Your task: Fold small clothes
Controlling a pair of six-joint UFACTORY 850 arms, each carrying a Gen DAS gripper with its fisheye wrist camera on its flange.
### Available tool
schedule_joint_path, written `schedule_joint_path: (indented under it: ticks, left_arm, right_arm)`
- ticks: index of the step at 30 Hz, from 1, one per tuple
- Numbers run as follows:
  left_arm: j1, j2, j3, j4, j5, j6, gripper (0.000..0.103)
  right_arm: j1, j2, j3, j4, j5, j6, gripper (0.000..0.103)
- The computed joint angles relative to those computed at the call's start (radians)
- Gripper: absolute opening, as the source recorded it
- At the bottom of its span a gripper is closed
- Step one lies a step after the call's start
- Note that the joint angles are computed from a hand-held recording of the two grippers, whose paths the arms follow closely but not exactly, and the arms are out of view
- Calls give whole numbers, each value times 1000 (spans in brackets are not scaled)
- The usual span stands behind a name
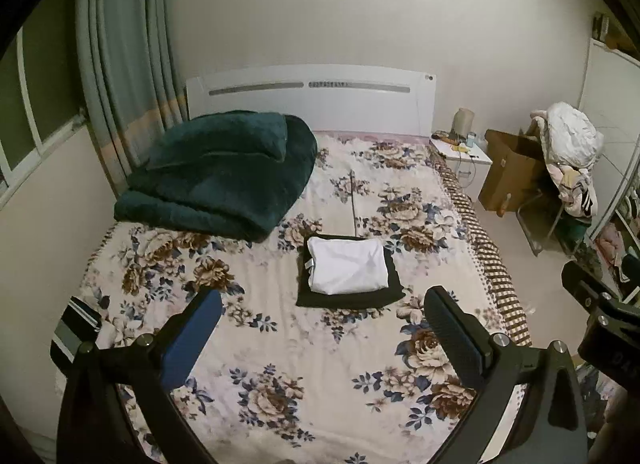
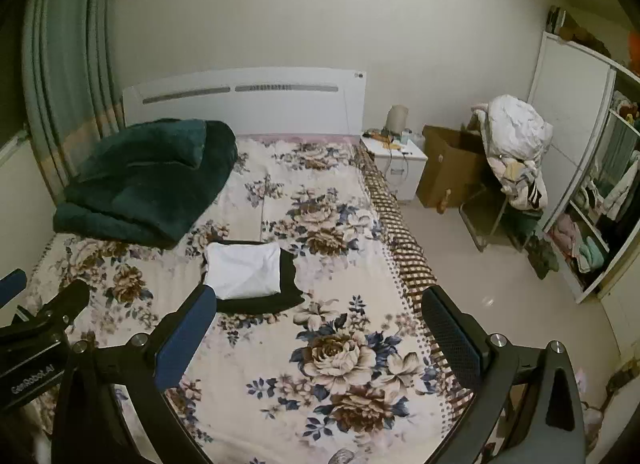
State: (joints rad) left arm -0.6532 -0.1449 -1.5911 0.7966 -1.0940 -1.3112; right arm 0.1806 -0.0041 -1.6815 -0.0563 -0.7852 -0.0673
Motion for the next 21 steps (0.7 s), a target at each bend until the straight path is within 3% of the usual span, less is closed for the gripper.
schedule_joint_path:
  ticks: [8,21]
  left_arm:
    - [-50,36,9,27,-52,-41,103]
    - [-79,49,2,59,-83,-61,103]
  right_arm:
    - [-15,86,41,45,-20,-34,103]
    - [-32,97,25,113,-59,-83,103]
